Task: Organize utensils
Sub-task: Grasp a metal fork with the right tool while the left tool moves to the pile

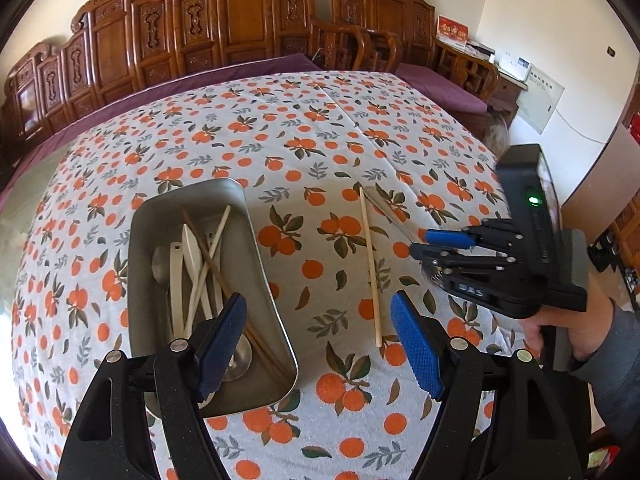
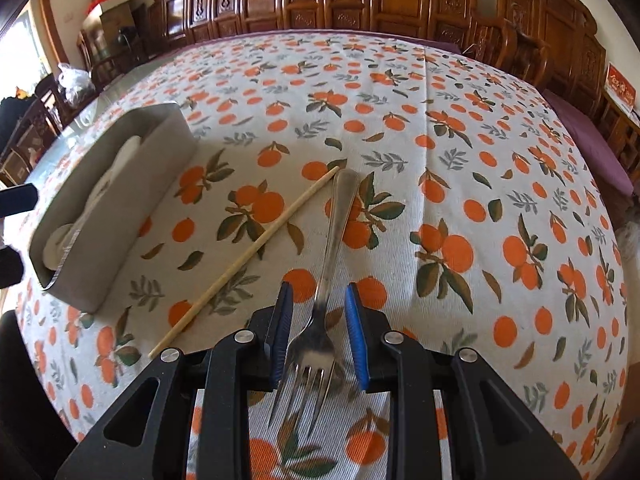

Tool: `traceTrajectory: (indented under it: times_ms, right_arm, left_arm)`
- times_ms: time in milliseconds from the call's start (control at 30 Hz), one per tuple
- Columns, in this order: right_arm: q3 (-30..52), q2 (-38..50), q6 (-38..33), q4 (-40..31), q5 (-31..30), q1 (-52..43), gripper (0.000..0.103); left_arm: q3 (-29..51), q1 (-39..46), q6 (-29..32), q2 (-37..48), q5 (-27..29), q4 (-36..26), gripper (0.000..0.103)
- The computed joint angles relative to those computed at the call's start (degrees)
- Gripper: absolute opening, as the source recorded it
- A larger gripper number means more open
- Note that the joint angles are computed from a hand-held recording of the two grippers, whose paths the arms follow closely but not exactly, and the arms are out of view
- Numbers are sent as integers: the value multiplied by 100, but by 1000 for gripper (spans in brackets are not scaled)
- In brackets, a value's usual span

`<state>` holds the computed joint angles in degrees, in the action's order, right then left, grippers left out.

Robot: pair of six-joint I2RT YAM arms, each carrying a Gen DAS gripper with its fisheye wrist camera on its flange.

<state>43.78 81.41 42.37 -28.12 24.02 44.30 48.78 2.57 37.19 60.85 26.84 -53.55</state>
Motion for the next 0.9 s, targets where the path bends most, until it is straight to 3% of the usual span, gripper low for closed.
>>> traceTrajectory:
  times_ms: [167,300,800,900]
  right_arm:
    - [276,379,-109,-210,119,-98,22]
    - [198,309,-202,-167,40,-113,10]
    - [-683,-929,262,-544,-131,200,8]
    - [-810,-1157,402,-698,-64,283,8]
  left_arm:
    - [-47,-250,-165,38,-112,118,71]
    - [-85,-455,-257,52,-217,204,71]
    - [-392,-1489,-931,340,-697,902,71]
    - [-439,-1783,-1120,522,-874,1130,66]
